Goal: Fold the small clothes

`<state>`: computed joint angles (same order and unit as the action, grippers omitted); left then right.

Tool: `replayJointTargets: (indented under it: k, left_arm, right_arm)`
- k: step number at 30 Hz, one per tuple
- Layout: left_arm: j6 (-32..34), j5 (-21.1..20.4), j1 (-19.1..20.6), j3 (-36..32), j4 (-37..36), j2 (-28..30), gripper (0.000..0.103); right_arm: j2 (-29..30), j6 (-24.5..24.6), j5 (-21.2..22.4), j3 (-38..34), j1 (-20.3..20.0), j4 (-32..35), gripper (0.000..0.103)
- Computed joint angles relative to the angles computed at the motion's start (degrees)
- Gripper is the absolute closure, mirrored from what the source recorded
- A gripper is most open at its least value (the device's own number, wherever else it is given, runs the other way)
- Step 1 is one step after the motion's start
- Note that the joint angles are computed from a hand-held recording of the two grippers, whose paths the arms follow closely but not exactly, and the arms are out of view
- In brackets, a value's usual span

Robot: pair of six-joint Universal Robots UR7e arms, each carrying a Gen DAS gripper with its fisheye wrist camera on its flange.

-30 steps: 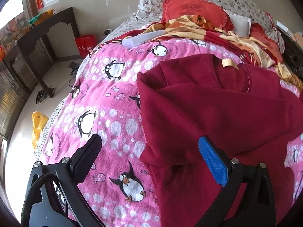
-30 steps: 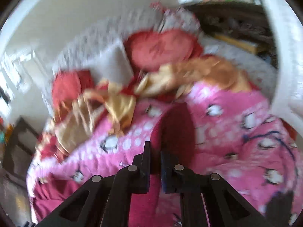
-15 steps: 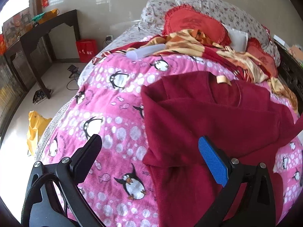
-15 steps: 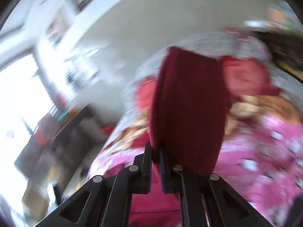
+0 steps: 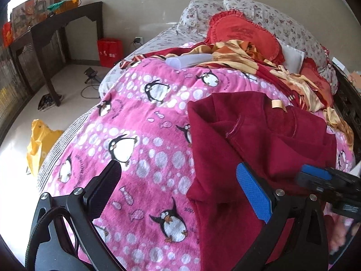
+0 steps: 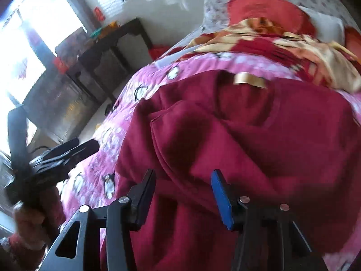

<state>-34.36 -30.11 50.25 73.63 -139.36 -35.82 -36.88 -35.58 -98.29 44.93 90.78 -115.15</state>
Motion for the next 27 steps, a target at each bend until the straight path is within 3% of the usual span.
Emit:
replayJointTargets:
  k: [2, 6, 8, 12, 15, 17, 19, 20, 21, 22, 24, 27]
  left_arm:
    - [2.1, -1.0, 0.3, -1.2, -2.0, 1.0, 0.001]
    - [6.9, -2.0, 1.0, -8.3, -1.1, 5.6, 0.001]
    - [10.1, -2.1, 1.4, -13.1, 0.6, 8.6, 0.001]
    - [14.5, -2.7, 2.7, -24.1, 6.5, 15.2, 0.001]
    - [14.6, -5.7, 3.8, -30.7, 12.9, 18.5, 0.002]
    - [15.5, -6.6, 4.1, -33.7, 15.3, 20.3, 0.012]
    - [17.6, -7.9, 4.1, -34.7, 15.4, 21.1, 0.044]
    - [18.2, -8.7, 4.1, -34.8, 15.4, 21.2, 0.050]
    - [18.6, -9.4, 4.1, -34.9, 15.2, 21.1, 0.061]
    - [19.1, -10.2, 3.8, -34.1, 14.8, 20.5, 0.070]
    - [20.0, -10.6, 3.1, -30.6, 11.8, 18.3, 0.080]
    - [19.2, -11.7, 2.1, -21.4, 4.7, 12.5, 0.080]
  right_arm:
    - [-2.3, -0.3, -0.1, 1.5, -0.6, -1.3, 0.054]
    - [-8.1, -0.9, -5.4, 7.4, -2.2, -12.4, 0.054]
    - [-8.7, 0.4, -7.5, 6.9, -3.4, -15.1, 0.054]
    - [-8.2, 3.6, -11.7, 4.3, -5.3, -13.8, 0.054]
    - [-7.3, 5.1, -10.5, 2.9, -6.5, -11.9, 0.052]
    - [-5.6, 7.1, -9.1, 0.3, -7.5, -9.6, 0.043]
    - [-3.2, 9.3, -8.4, -3.1, -8.0, -6.3, 0.042]
    - [-2.1, 9.1, -8.0, -4.7, -8.2, -4.7, 0.046]
    - [-1.3, 7.9, -8.8, -5.4, -7.9, -4.4, 0.068]
    - [-1.7, 6.9, -10.2, -3.9, -7.3, -6.3, 0.080]
    - [-3.2, 5.5, -9.0, -1.8, -7.0, -8.9, 0.089]
    - [-6.1, 4.5, -8.3, 2.0, -7.0, -13.3, 0.093]
